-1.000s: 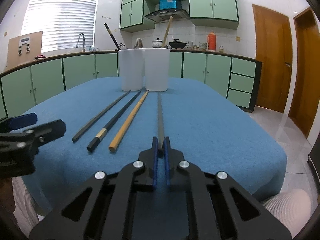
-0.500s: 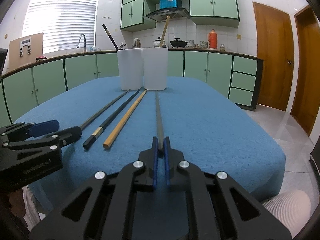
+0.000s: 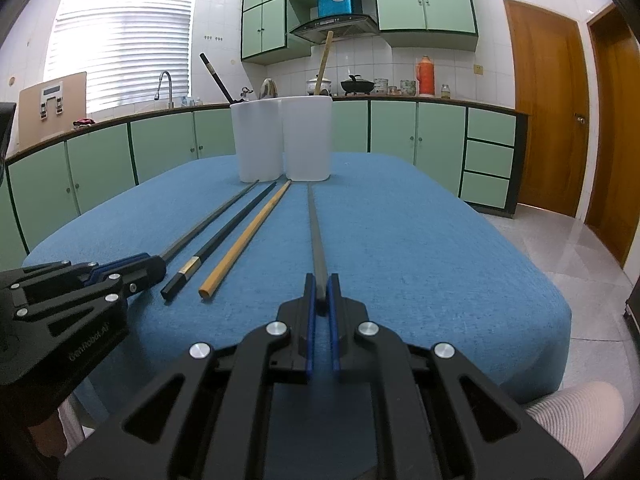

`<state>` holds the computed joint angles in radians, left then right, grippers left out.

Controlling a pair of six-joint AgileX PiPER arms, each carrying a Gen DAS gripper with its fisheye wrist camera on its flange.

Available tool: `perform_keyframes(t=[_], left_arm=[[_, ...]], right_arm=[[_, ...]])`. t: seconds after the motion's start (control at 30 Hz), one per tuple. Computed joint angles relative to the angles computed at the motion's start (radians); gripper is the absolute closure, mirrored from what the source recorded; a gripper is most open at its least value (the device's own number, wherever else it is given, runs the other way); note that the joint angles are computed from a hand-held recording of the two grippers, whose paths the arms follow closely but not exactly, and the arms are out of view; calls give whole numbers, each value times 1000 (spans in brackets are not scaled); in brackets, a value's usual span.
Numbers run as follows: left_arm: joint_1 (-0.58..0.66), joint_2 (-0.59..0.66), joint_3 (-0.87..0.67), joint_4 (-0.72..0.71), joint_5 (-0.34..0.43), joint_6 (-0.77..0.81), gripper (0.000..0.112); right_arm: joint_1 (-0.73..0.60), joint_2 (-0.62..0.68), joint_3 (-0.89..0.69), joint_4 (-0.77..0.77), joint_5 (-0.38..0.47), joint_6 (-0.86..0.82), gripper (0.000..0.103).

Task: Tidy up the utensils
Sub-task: 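Lift both grey chopsticks and carry them over the white holder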

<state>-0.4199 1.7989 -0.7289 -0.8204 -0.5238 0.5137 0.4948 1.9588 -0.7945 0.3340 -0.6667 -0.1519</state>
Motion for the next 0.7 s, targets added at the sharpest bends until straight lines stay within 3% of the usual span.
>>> perform_keyframes(t=[0.37, 0.53, 0.7], left_arm=[[-1, -76, 43, 9, -26, -4, 106], [-8, -163, 64, -20, -54, 54, 106], [24, -259, 49, -22, -33, 109, 106]], right_arm=[[-26, -58, 28, -56, 4, 15, 98], [-63, -129, 17, -130, 57, 44, 98], [-90, -204, -40, -172, 140, 24, 98]])
